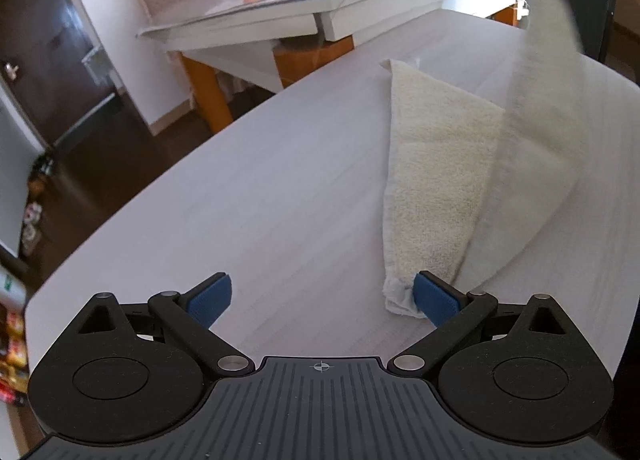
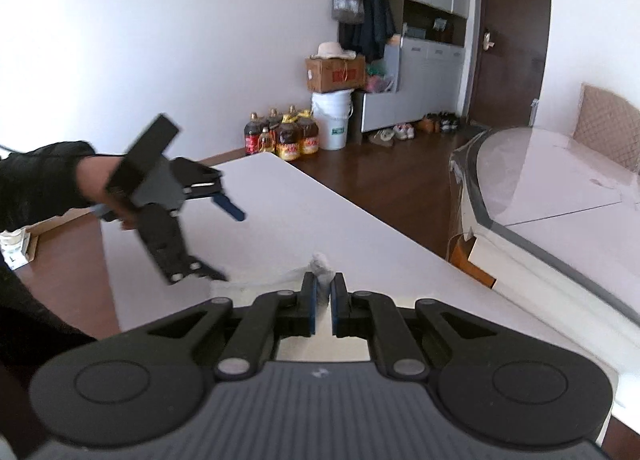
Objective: Fold towel
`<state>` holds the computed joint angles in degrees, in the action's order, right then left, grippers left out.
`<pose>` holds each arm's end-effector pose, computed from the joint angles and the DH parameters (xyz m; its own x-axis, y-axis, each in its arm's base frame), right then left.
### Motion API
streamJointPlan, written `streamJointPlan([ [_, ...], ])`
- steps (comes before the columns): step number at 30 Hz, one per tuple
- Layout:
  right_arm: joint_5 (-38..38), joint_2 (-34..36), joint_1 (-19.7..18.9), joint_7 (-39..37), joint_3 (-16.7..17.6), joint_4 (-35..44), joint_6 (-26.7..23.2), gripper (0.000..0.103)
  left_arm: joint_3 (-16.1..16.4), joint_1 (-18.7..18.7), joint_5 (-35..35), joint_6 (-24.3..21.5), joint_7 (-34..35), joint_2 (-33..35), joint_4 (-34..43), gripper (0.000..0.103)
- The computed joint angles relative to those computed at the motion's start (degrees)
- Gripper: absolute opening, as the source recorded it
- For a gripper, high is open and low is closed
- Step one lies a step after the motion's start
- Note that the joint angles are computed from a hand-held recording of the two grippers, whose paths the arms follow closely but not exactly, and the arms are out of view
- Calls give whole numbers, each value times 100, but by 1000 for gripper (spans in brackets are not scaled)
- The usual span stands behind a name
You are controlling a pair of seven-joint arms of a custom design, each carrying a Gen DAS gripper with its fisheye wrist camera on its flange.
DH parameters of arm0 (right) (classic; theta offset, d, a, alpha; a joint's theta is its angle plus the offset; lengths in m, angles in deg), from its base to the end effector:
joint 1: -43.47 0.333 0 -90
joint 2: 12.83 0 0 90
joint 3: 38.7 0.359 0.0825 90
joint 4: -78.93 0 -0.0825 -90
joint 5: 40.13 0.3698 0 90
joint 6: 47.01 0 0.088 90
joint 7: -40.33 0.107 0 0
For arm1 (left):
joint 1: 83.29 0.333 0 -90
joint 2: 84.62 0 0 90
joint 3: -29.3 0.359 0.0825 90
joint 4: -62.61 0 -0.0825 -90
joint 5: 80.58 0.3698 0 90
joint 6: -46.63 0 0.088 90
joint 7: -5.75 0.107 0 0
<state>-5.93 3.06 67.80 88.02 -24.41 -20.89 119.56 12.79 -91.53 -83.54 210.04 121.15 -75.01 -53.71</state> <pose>0.5649 0.3795 0.5636 0.7585 -0.6514 -0.0192 -0.3887 -0.4287 -0.8156 0.5711 -0.2491 0.4955 -0.6704 -0.7196 -0.1808 -0.5120 0.6251 -0.5892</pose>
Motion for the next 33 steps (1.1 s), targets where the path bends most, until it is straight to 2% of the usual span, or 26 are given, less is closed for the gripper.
streamJointPlan([
  [7,-405,927,-25,849,-320,1136,-762,8,-218,253,-844,156,415,-6,-43,100],
  [17,-782,1476,-77,2000,-547,1566,-1109,8,-232,332,-1321,23,623,80,74,100],
  [21,-1033,1615,-23,2461,-673,1700,-1172,9,-228,373,-1514,310,620,2,-27,100],
  [23,-1141,1643,-23,2611,-694,1700,-1168,16,-286,422,-1694,488,697,-69,-125,100],
  [26,-1332,1606,48,2834,-785,1554,-891,23,-457,494,-2125,733,1083,-166,-261,100],
  [30,-1823,1393,362,3288,-1129,1084,-195,23,-586,447,-2503,761,1525,-192,-298,100],
  [33,-2112,1098,522,3415,-1164,586,468,23,-325,159,-1958,781,1079,-98,-271,100],
])
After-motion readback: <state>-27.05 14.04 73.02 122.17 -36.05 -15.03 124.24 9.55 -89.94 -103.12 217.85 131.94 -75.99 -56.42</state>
